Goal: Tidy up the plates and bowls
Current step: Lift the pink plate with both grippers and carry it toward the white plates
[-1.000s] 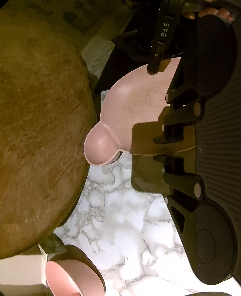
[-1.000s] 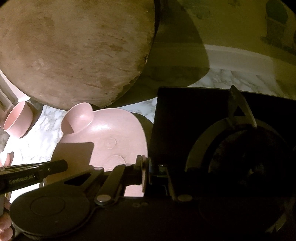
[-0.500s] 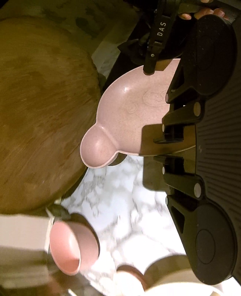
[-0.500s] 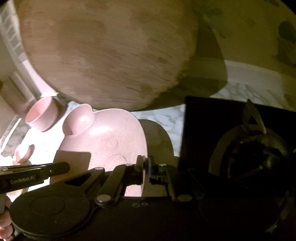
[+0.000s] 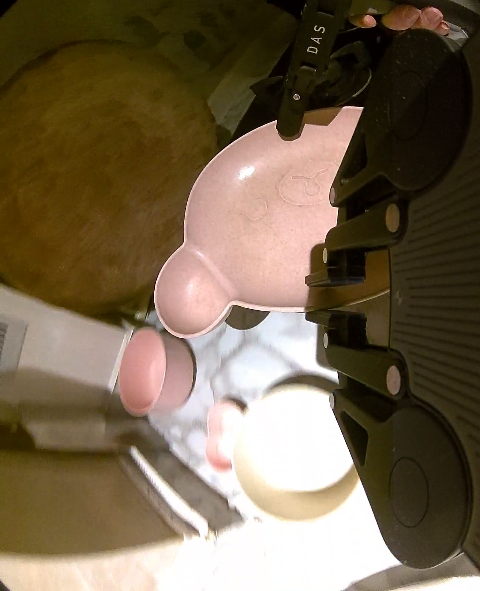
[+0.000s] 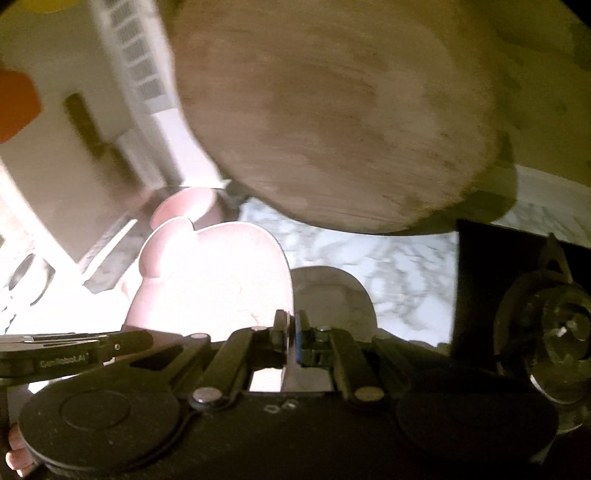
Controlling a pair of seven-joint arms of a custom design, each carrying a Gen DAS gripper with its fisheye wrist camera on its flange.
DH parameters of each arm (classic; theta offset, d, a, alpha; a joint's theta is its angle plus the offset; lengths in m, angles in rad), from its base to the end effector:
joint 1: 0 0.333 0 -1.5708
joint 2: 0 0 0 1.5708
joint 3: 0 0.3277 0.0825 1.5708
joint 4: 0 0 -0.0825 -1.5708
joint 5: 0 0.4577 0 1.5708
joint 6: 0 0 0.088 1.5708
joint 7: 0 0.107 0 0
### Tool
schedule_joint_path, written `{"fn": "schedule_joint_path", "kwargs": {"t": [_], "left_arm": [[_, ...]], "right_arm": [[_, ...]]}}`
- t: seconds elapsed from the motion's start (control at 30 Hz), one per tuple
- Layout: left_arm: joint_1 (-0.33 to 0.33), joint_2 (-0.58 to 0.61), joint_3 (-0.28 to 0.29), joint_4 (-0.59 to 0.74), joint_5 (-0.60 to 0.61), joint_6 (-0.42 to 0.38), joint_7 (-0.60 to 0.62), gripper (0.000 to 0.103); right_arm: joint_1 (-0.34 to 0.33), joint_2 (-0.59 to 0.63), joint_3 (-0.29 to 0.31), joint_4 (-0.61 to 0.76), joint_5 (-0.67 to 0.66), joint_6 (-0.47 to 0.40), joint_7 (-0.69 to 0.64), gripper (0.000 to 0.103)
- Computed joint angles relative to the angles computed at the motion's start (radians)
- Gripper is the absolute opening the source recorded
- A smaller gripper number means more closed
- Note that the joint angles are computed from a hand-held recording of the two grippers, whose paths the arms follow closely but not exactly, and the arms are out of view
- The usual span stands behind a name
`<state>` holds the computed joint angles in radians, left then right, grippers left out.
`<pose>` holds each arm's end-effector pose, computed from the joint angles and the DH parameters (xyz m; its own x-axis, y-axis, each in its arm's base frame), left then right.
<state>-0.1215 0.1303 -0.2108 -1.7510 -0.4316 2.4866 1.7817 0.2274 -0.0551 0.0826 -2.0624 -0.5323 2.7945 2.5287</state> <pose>0.6816 -0.2256 0.5495 -0.3492 -0.8841 0.3107 -0.8124 0.1204 -0.5705 0.6109 0.2212 0.5268 -0.1190 -0.9695 -0.2143 -0.6540 0.2390 -0.7177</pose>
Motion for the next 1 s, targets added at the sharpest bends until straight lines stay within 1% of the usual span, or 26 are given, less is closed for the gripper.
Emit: {"fn": "schedule_joint_path", "kwargs": {"t": [0.3, 0.6, 0.8, 1.0], "left_arm": [[0.036, -0.161, 0.058, -0.154, -0.032, 0.023, 0.012, 0.012], [0.068, -0.295, 0.122, -0.288, -0.001, 0.049, -0.025, 0.012], [0.091, -0.35, 0.154, -0.339, 0.031, 0.055, -0.054, 0.012], [0.118, -0.386, 0.178, -0.377, 0.064, 0.054, -0.088, 0.012]], "right_arm": [[0.064, 0.043, 0.029, 0.072, -0.011, -0.007, -0.017, 0.003], [0.148, 0.129, 0.031, 0.174, 0.063, 0.001, -0.102, 0.003], [0.209, 0.195, 0.028, 0.256, 0.106, -0.012, -0.162, 0.003], [0.252, 0.269, 0.027, 0.342, 0.182, -0.032, -0.248, 0.003]]}}
